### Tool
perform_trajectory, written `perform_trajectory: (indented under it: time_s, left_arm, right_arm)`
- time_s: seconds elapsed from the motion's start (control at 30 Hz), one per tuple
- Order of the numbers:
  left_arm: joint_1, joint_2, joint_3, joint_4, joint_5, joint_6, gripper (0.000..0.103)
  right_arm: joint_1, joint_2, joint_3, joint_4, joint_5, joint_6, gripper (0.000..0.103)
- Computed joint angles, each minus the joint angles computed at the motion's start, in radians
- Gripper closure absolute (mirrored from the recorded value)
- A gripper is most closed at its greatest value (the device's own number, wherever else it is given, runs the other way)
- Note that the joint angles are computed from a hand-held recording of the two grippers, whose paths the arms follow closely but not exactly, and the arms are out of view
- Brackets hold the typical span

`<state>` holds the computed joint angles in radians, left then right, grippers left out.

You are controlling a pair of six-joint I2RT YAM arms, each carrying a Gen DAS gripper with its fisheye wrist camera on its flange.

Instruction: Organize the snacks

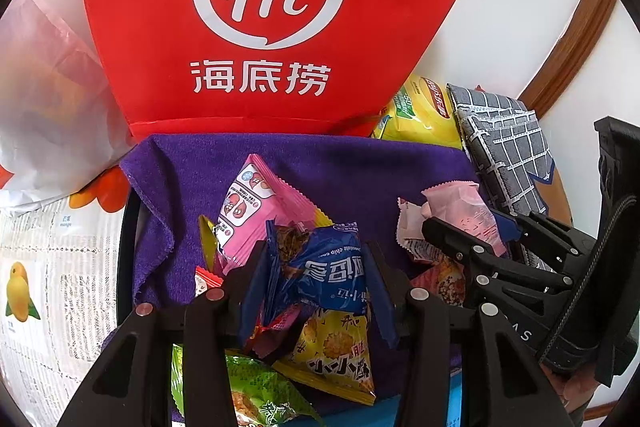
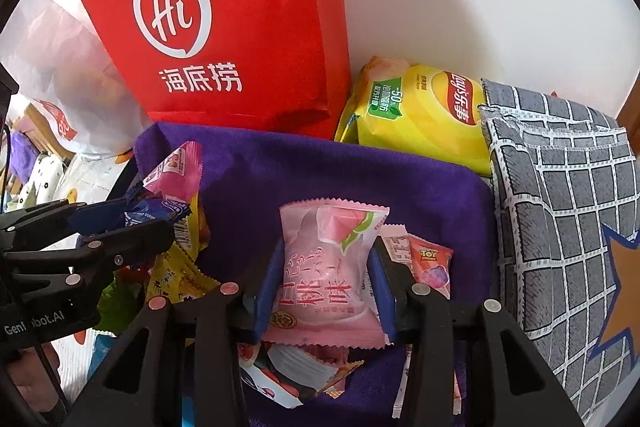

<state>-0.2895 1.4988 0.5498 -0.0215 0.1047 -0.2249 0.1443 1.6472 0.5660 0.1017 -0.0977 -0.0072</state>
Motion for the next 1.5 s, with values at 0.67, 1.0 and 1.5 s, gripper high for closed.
perform_trajectory:
  time_s: [0.67, 1.0, 1.5]
  left_arm:
    - [0.013, -0.105, 0.006, -0.082, 0.009, 0.007, 0.038]
    - [-0.003, -0.302, 0.007, -0.237, -0.061, 0.025, 0.03]
    - [-0.262, -0.798, -0.091, -0.621, -0.238, -0.162, 0.03]
  right_arm:
    - [0.063, -0.195, -0.053, -0.067, 0.068, 0.034, 0.04]
    - [0.124, -0.466, -0.095, -0.25, 0.144, 0.108, 0.037]
    - [0.282, -1.041, -0.142, -0.777, 0.294, 0.34, 0.037]
